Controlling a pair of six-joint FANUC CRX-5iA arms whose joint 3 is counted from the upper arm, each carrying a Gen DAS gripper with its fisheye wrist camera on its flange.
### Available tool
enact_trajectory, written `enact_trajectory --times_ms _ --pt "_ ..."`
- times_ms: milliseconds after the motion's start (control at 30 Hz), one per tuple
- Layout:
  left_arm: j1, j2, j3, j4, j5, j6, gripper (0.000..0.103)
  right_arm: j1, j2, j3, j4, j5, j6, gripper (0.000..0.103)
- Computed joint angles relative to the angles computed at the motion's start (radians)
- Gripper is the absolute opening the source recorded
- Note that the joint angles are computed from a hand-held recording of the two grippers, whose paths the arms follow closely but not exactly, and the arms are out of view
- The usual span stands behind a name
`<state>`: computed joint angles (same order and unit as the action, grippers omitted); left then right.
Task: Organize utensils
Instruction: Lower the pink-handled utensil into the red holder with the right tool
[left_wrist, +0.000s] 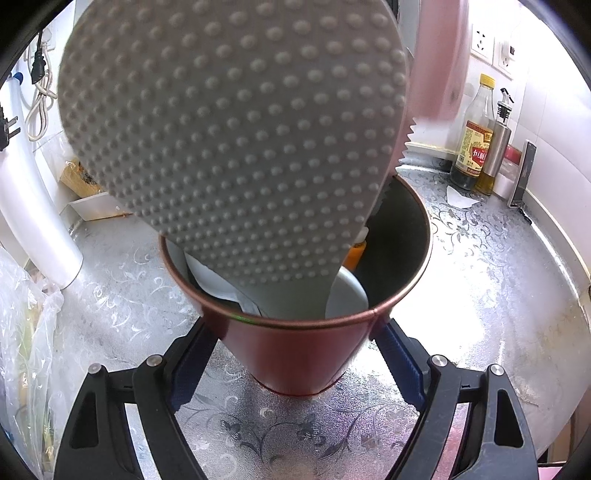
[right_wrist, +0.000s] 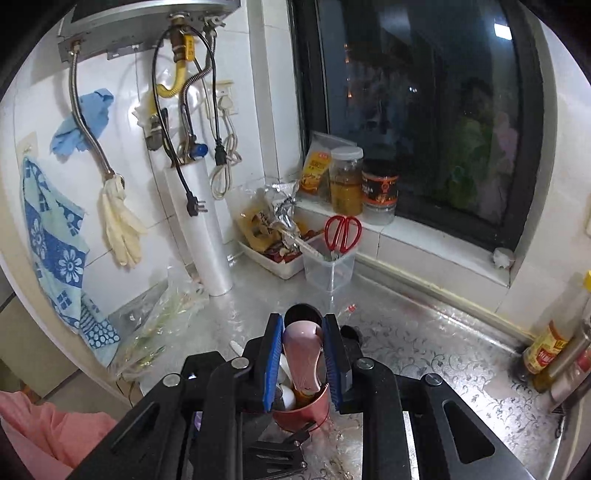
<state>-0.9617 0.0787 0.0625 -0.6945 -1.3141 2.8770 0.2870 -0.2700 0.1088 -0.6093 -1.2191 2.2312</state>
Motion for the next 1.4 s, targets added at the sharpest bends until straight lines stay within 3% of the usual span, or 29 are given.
enact_trajectory --times_ms 1400 --pt "-0.005 -0.012 -0.02 -0.005 0.01 0.016 0.086 0.036 0.095 -0.003 0.056 -0.057 -0.075 0.024"
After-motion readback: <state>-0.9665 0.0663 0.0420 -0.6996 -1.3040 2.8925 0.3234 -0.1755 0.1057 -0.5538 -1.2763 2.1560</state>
